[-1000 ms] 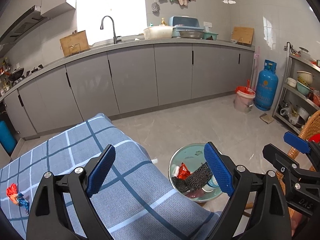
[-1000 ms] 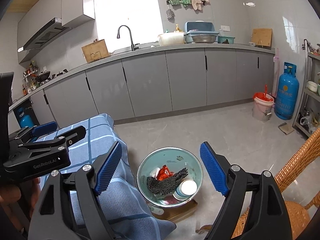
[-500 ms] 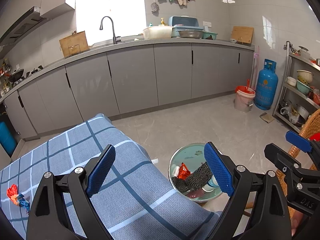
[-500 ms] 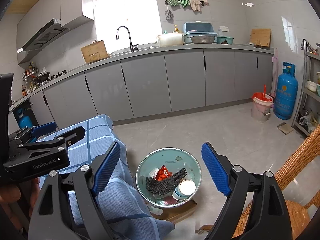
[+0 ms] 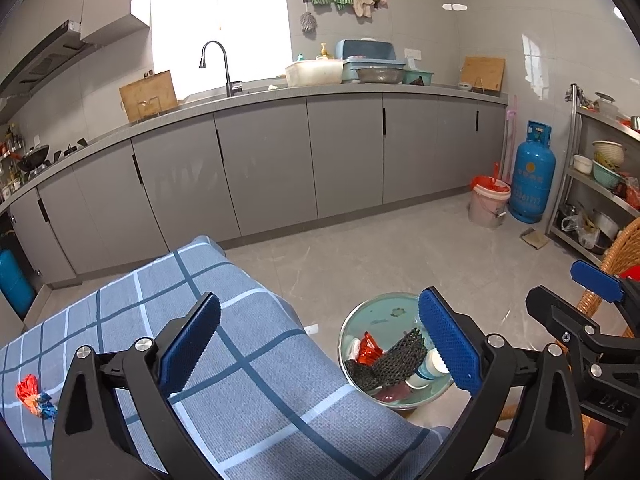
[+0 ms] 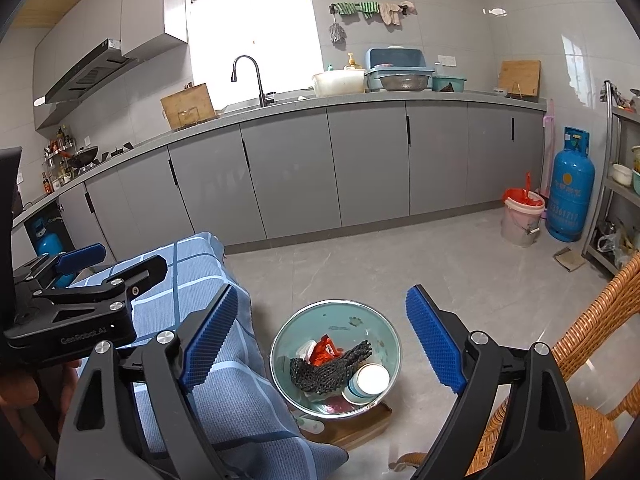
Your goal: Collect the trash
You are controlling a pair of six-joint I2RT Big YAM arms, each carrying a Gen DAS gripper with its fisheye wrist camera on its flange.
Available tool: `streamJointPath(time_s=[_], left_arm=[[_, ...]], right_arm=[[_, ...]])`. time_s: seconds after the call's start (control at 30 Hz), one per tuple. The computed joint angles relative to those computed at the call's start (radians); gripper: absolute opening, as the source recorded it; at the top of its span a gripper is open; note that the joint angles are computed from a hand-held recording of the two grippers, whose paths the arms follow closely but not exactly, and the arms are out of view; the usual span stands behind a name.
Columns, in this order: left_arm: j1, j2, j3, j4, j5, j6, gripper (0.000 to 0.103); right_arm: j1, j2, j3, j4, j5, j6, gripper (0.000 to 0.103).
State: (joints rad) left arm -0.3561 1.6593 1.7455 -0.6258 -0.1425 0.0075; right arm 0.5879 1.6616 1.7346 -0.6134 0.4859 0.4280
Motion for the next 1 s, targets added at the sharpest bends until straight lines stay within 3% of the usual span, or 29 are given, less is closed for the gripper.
streamJointPath(time_s=[1.0], left_arm=[[-0.009, 0.027, 0.021, -0.030, -0.039, 0.001, 0.099]], right_arm=[[-0.004, 0.001, -0.013, 0.005, -0.016, 0.013, 0.086]])
